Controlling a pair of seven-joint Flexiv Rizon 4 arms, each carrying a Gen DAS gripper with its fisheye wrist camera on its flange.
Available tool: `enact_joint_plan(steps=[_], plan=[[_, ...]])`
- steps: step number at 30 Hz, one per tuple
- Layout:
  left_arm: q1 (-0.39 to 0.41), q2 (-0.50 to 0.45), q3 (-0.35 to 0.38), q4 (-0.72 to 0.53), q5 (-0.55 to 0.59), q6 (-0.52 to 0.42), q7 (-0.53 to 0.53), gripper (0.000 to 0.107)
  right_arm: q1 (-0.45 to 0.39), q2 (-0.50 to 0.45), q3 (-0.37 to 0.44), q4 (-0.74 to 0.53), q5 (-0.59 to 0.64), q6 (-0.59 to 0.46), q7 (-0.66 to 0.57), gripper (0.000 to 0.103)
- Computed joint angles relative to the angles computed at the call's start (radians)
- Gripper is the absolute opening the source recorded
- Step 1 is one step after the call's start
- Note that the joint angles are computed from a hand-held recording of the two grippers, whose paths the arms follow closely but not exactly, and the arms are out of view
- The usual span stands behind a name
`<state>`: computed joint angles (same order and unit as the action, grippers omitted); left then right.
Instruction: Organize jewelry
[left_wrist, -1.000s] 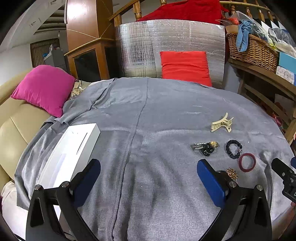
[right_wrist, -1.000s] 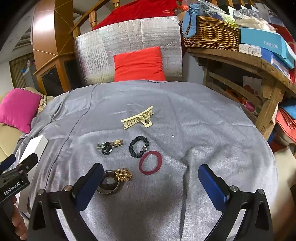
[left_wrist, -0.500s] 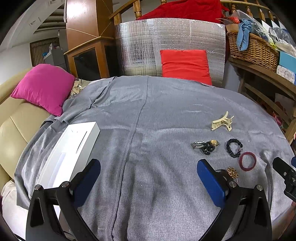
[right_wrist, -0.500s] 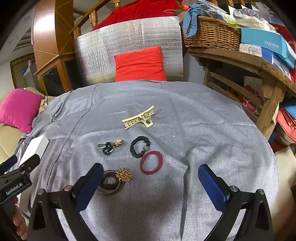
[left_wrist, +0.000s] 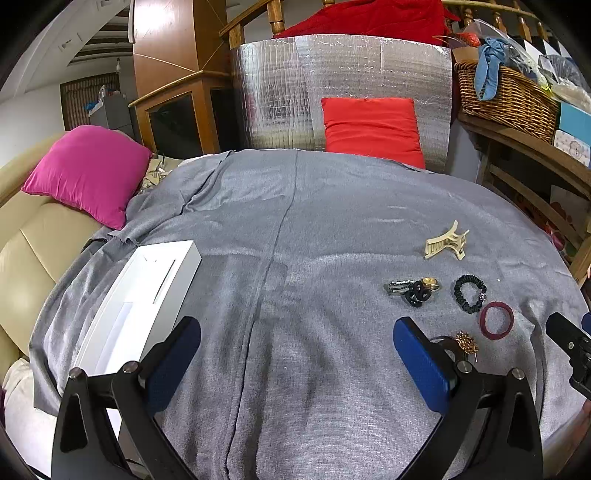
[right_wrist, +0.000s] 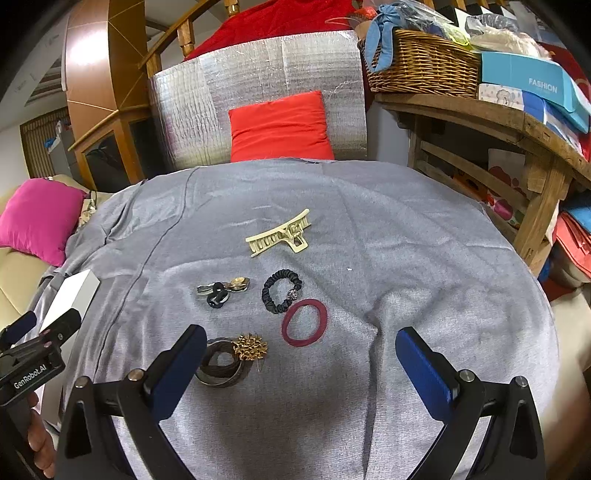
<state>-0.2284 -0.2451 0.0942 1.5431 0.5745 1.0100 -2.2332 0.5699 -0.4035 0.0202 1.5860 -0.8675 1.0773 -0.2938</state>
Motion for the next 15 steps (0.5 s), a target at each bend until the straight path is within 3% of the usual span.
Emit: enact_joint_plan(steps=[15], plan=[[0.000,0.002,-0.001,-0.002,0.007,-0.007,0.001,0.103,-0.001,0.000,0.001,-0.001,0.001,0.001,-0.001,0.103]])
